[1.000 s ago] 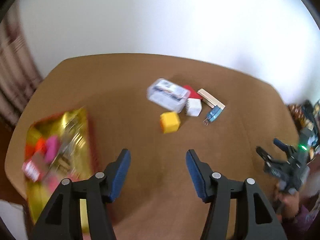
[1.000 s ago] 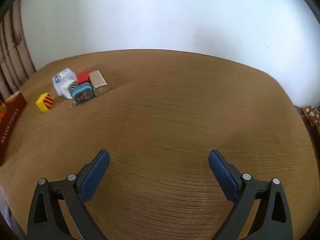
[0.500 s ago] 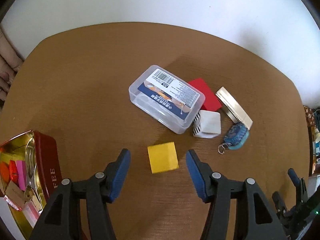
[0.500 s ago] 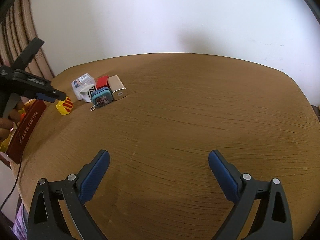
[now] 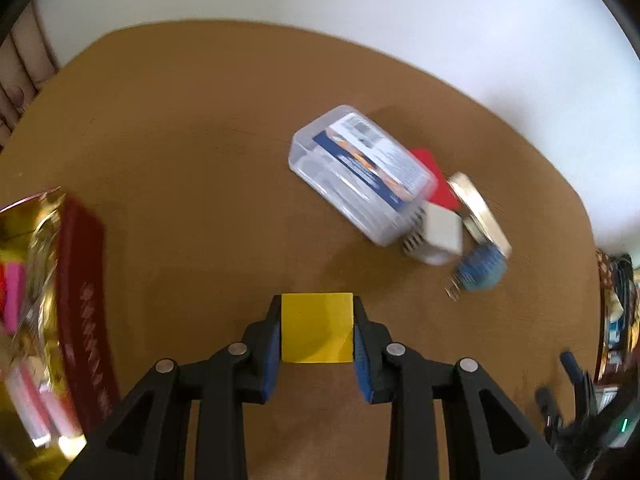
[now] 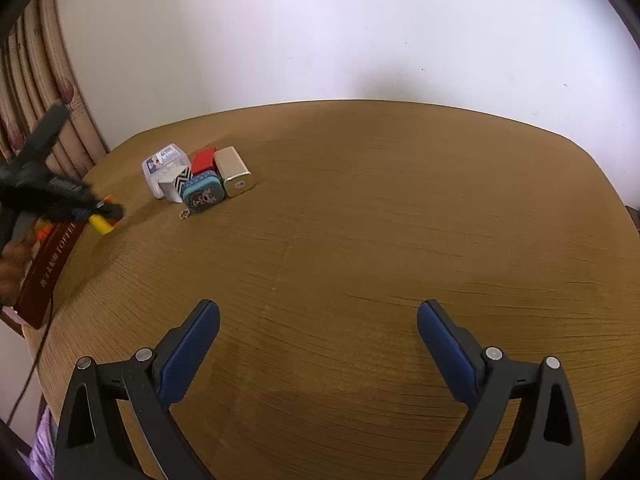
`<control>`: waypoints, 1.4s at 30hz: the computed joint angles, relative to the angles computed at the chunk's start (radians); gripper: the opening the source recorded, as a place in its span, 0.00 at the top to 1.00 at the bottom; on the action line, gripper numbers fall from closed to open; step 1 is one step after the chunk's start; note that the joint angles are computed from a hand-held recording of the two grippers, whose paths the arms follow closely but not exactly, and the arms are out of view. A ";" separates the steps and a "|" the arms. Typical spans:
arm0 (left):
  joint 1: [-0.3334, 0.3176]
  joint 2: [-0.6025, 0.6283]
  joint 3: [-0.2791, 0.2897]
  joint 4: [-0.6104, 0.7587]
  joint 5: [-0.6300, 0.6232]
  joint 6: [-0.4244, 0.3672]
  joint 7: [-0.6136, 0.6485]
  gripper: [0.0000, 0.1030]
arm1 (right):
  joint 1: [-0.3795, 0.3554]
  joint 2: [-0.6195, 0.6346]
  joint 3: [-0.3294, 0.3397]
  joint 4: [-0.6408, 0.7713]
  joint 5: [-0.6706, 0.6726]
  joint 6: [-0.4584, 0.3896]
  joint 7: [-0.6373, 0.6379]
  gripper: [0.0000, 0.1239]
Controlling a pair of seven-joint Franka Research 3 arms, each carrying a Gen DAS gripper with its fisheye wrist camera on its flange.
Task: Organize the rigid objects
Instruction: 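Grasp the yellow cube on the table with the left gripper, then carry the yellow cube into the tray with left gripper while right gripper grasps blue keychain pouch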
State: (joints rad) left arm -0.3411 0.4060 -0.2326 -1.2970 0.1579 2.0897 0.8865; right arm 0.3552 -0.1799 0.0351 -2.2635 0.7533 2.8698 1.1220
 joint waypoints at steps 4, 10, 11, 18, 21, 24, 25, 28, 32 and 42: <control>0.006 -0.156 -0.017 -0.197 -0.005 0.071 0.010 0.70 | 0.039 0.058 -0.041 0.158 0.152 -0.171 -0.305 0.33; 0.025 -0.345 -0.038 -0.418 -0.096 0.142 0.009 0.70 | 0.003 0.245 0.040 0.466 -0.131 -0.349 -0.451 0.34; 0.028 -0.369 -0.036 -0.442 -0.111 0.150 0.012 0.70 | 0.002 0.265 0.050 0.494 -0.190 -0.359 -0.456 0.35; 0.027 -0.509 -0.023 -0.568 -0.185 0.128 0.000 0.70 | 0.034 0.441 0.064 0.740 -0.592 -0.500 -0.495 0.48; 0.029 -0.545 -0.015 -0.608 -0.204 0.130 -0.005 0.70 | 0.040 0.496 0.064 0.829 -0.646 -0.571 -0.526 0.48; 0.032 -0.590 -0.003 -0.650 -0.232 0.128 -0.003 0.70 | 0.055 0.550 0.061 0.911 -0.692 -0.619 -0.550 0.48; 0.033 -0.598 -0.002 -0.656 -0.235 0.124 -0.004 0.70 | 0.064 0.574 0.057 0.943 -0.713 -0.635 -0.552 0.48; 0.037 -0.610 0.006 -0.673 -0.245 0.130 -0.009 0.70 | 0.086 0.655 0.043 1.065 -0.757 -0.738 -0.547 0.48; 0.046 -0.629 0.012 -0.684 -0.244 0.131 -0.021 0.70 | 0.104 0.750 0.018 1.239 -0.769 -0.853 -0.471 0.66; 0.116 -0.741 0.030 -0.705 -0.079 0.022 -0.115 0.70 | -0.001 0.643 0.050 1.097 -0.545 -0.845 -0.246 0.84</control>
